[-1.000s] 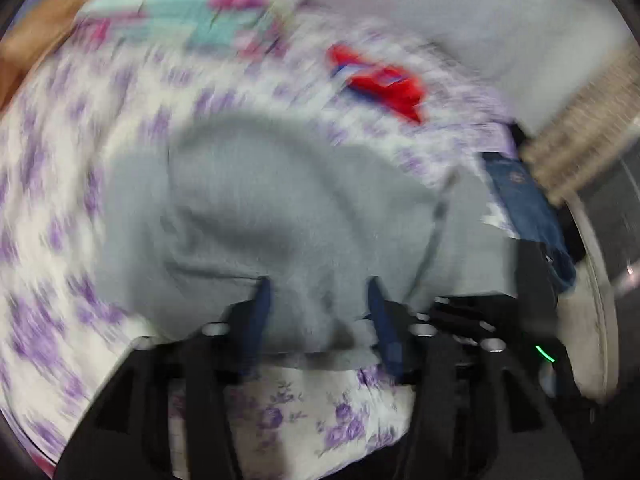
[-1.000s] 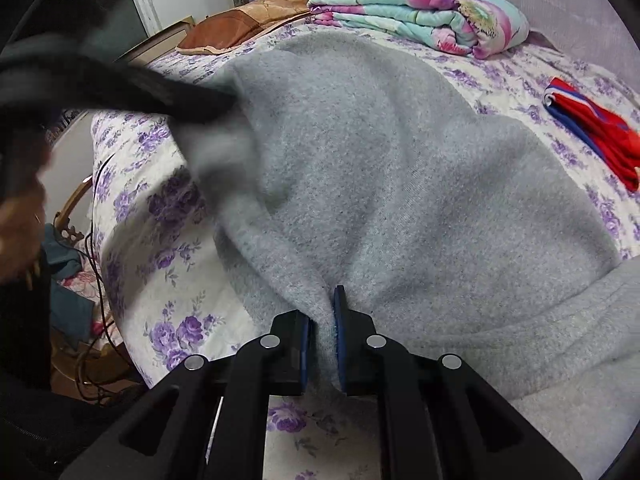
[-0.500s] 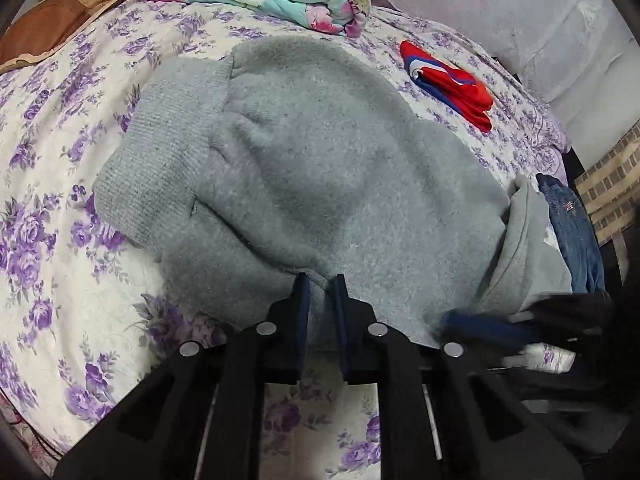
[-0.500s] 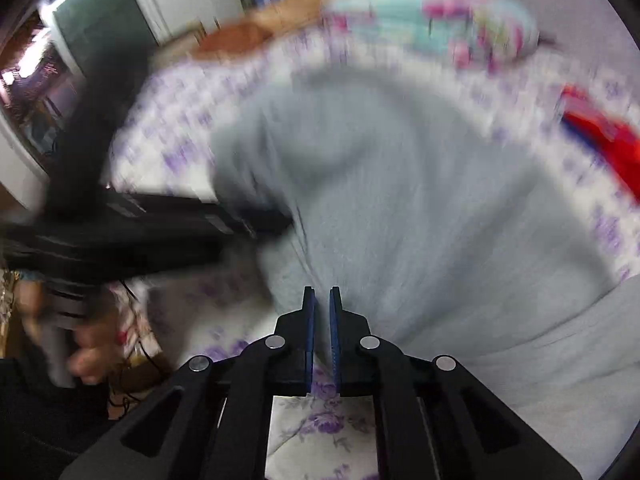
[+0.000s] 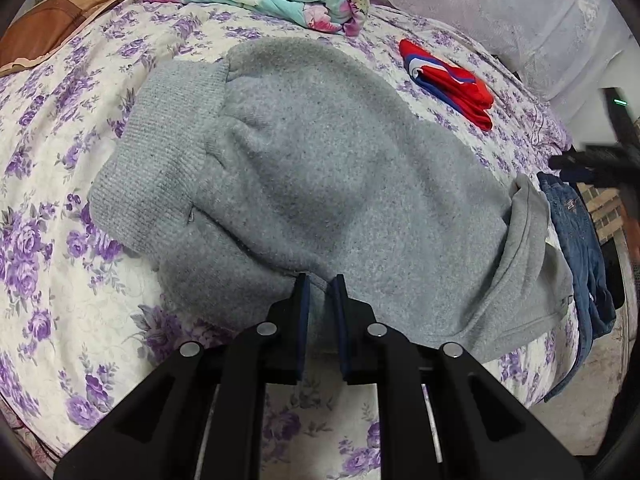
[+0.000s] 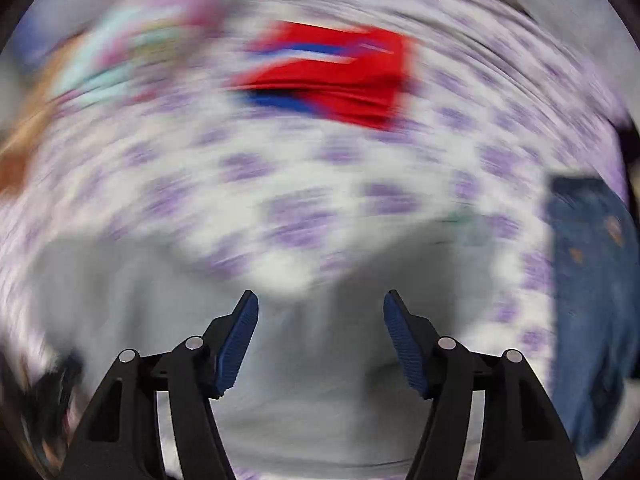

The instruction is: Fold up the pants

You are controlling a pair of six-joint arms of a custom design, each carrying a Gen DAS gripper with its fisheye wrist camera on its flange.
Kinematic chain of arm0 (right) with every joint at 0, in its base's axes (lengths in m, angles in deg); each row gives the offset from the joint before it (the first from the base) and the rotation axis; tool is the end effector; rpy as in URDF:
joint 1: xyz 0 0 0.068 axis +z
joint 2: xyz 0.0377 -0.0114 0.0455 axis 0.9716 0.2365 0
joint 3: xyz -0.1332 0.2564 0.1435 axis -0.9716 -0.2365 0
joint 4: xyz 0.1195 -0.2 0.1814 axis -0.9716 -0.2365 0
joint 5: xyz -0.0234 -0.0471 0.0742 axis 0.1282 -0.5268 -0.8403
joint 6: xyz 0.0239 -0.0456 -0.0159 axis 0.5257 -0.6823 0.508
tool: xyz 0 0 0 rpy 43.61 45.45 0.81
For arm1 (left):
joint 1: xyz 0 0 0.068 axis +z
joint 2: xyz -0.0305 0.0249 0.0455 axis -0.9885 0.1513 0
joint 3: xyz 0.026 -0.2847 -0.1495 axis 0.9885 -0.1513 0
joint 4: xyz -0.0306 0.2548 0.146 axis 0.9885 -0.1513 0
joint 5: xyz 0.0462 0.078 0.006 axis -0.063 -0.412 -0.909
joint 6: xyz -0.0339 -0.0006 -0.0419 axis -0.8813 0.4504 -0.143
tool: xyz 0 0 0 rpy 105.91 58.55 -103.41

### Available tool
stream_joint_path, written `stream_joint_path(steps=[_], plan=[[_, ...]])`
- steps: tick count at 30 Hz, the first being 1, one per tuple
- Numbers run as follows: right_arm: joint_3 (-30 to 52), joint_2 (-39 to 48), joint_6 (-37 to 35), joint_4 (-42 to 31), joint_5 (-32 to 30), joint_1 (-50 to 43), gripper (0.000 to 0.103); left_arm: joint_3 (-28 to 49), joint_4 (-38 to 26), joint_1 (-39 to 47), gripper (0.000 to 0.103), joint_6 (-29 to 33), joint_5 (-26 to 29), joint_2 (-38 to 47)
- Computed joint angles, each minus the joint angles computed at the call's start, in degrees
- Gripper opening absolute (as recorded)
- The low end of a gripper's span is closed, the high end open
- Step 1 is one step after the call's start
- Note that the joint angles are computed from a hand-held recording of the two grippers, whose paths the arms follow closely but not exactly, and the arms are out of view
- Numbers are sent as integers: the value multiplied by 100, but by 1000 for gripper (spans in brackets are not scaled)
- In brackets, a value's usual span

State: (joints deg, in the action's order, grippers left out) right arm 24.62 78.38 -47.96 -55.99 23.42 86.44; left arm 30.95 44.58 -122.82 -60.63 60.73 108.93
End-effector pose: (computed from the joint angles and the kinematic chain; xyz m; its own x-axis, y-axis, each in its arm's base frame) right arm 0.4008 0.0698 0.2383 -0.9556 -0.1897 -0.2253 -0.1820 0.9818 -0.0548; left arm 0.1690 -0.1420 0.1205 -0.8529 -0.3042 -0.4243 -0.1585 0.9252 -0.3448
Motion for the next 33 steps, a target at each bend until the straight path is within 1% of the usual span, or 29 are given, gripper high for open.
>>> stream_joint_path(steps=[1, 4, 7, 8, 10, 12, 13, 14, 15, 17, 19, 20, 22, 24, 26, 27, 29, 30, 31, 32, 33], plan=[[319, 338, 139, -201, 114, -138, 66, -9, 17, -11, 12, -4, -24, 4], [1060, 1209, 719, -625, 166, -358, 62, -34, 73, 70, 12, 109, 51, 0], [1750, 1895, 979, -922, 369, -335, 61, -84, 205, 254, 12, 285, 275, 1], [1851, 2051, 1085, -975, 453, -329, 61, -101, 242, 286, 12, 319, 321, 3], [2015, 2320, 1355, -1063, 807, -306, 61, -141, 323, 372, 12, 401, 421, -4], [2010, 2415, 1486, -1047, 1062, -316, 60, -184, 411, 437, 12, 459, 494, -5], [1925, 2397, 1464, -965, 965, -370, 46, -199, 446, 438, 12, 460, 507, -1], [1879, 2380, 1378, -883, 848, -429, 14, -220, 479, 448, 12, 468, 526, -5], [1666, 2221, 1309, -732, 658, -505, 8, -241, 507, 451, 12, 468, 545, -13], [1137, 1739, 1070, -293, 372, -638, 7, -255, 521, 451, 12, 466, 560, -19], [437, 1000, 815, 154, -69, -854, 7, -244, 500, 439, 12, 462, 547, -15], [-35, 466, 634, 391, -403, -1033, 7, -231, 481, 421, 12, 472, 510, -8], [-731, -382, 300, 648, -842, -1335, 7, -219, 447, 403, 12, 461, 492, -12], [-1465, -1377, -140, 789, -1473, -1893, 7, -195, 398, 394, 12, 472, 487, -13], [-1990, -2082, -641, 839, -2093, -2664, 7, -151, 319, 386, 12, 510, 465, -7], [-2398, -2516, -993, 851, -2448, -3230, 7, -130, 293, 382, 12, 524, 450, 9], [-3129, -2985, -1584, 903, -2981, -4196, 6, -66, 200, 364, 12, 554, 399, 41], [-3422, -3049, -1834, 980, -3152, -4567, 6, -17, 120, 329, 12, 545, 344, 59], [-3745, -3015, -2032, 1171, -3284, -4907, 6, 20, 64, 291, 12, 529, 289, 79], [-4122, -2790, -2218, 1537, -3331, -5232, 7, 72, -14, 245, 12, 512, 219, 105], [-4322, -2478, -2279, 1871, -3363, -5397, 7, 127, -89, 206, 12, 507, 153, 139]])
